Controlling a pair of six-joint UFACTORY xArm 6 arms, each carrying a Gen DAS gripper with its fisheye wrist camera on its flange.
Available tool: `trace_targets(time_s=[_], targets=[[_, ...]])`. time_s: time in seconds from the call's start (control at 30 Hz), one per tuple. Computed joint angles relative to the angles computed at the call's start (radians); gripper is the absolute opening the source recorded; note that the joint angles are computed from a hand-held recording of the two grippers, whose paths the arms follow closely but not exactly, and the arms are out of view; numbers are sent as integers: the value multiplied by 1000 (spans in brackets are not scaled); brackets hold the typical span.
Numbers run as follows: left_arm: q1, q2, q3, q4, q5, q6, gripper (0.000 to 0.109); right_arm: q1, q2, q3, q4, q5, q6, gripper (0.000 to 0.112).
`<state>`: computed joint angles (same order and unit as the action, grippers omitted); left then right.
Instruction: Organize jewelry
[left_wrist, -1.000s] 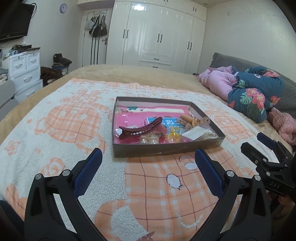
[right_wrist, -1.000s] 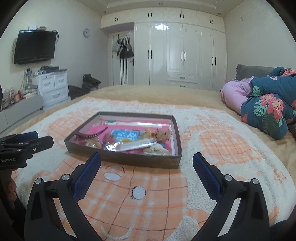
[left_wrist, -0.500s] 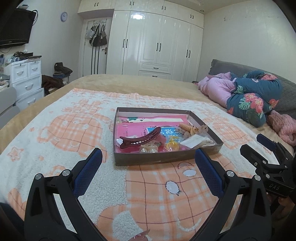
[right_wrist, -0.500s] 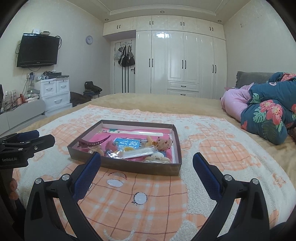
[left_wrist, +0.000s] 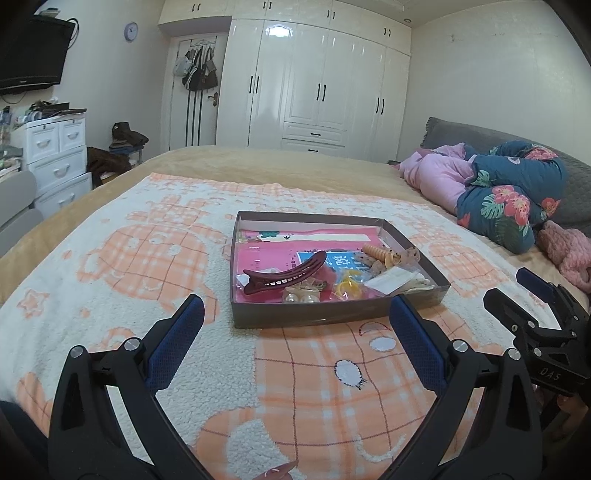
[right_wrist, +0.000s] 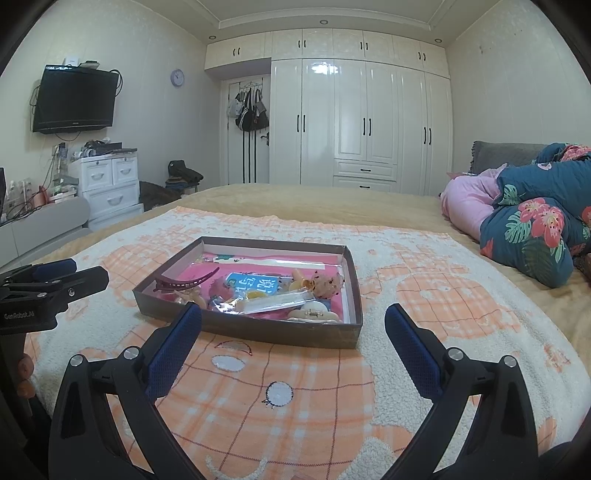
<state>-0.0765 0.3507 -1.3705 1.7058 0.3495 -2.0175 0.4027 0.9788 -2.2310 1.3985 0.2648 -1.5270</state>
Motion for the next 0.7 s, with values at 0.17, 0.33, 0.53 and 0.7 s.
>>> trace_targets(time_s=[0.17, 0.33, 0.53, 0.7], targets=[[2, 4, -1, -2, -2, 2, 92, -1, 5, -5, -11, 3, 11, 97], [1, 4, -1, -4, 0, 5, 92, -1, 4, -2, -13, 2, 11, 97], [1, 3, 0, -2, -1, 1, 92, -2, 5, -2, -9, 3, 8, 97], [1, 3, -1, -2, -2, 3, 92, -1, 5, -1, -4, 3, 2, 97]])
